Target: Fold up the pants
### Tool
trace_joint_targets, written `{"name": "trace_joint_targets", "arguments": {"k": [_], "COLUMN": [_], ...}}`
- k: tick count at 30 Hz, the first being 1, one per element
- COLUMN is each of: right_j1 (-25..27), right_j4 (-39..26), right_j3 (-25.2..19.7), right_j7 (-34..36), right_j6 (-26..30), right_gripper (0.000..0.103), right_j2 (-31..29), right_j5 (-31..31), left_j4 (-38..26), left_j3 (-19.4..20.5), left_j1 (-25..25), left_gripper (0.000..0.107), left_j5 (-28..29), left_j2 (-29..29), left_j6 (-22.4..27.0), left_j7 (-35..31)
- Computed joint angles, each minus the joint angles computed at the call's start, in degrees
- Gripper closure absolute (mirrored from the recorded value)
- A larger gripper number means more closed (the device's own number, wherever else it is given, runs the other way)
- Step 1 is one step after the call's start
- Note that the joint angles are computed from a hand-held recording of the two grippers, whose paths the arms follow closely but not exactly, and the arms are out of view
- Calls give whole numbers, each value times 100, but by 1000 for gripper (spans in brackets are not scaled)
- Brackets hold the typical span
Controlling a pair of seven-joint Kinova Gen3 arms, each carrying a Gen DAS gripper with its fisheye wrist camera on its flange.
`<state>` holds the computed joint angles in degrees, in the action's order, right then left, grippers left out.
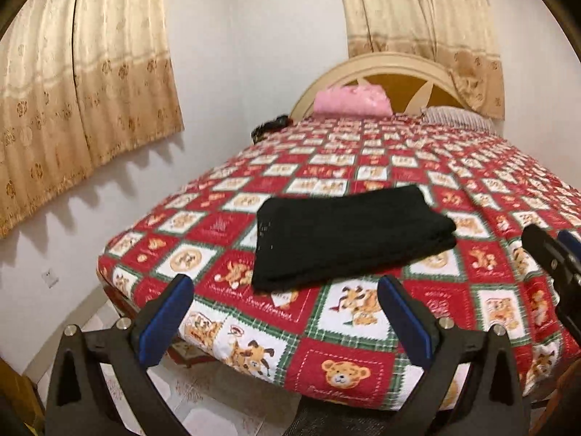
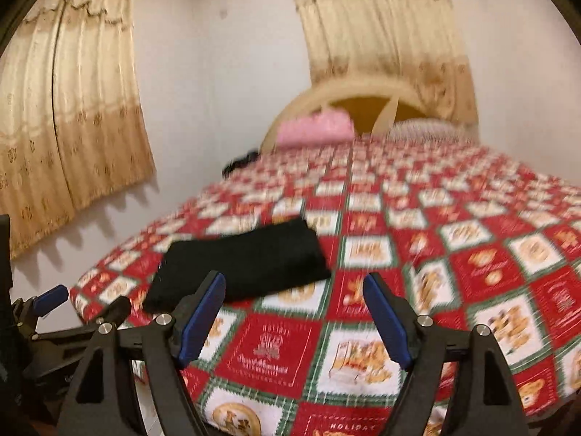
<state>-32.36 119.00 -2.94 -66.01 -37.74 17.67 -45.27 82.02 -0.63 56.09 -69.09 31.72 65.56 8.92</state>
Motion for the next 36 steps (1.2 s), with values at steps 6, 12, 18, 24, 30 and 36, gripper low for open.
{"name": "trace_joint_targets", "arguments": {"k": [6,12,18,24,30,36], "right_j1": [-191,-63,-2,-6,-2,-13], "right_j4": [265,229,217,191,197,211], "right_j3": [-127,-179,-169,-141,-129,-129], "right_j7": [68,57,-41,-32,-68,-94], "right_j6": [-900,-692,-586,-530,-519,-568], "right_gripper": [21,21,21,21,21,21], "right_j2": [-23,-61,-52,-26,-20,-5], "right_j5": [-100,-191,-182,-164,-135,-112], "left_j4": [76,28,-66,-66,-81,-67], "left_j3": [45,52,43,8,-11,-13], "left_j1": [2,47,66,75,103,129], "left_gripper": [4,4,4,4,4,4], "left_j5": [-56,-31,41,74,58,0], "left_j2": [-83,-31,20,16,35,33], "left_j6": [-80,-25,13,-10,36,66], "left_j7": [170,152,46,65,90,150]}}
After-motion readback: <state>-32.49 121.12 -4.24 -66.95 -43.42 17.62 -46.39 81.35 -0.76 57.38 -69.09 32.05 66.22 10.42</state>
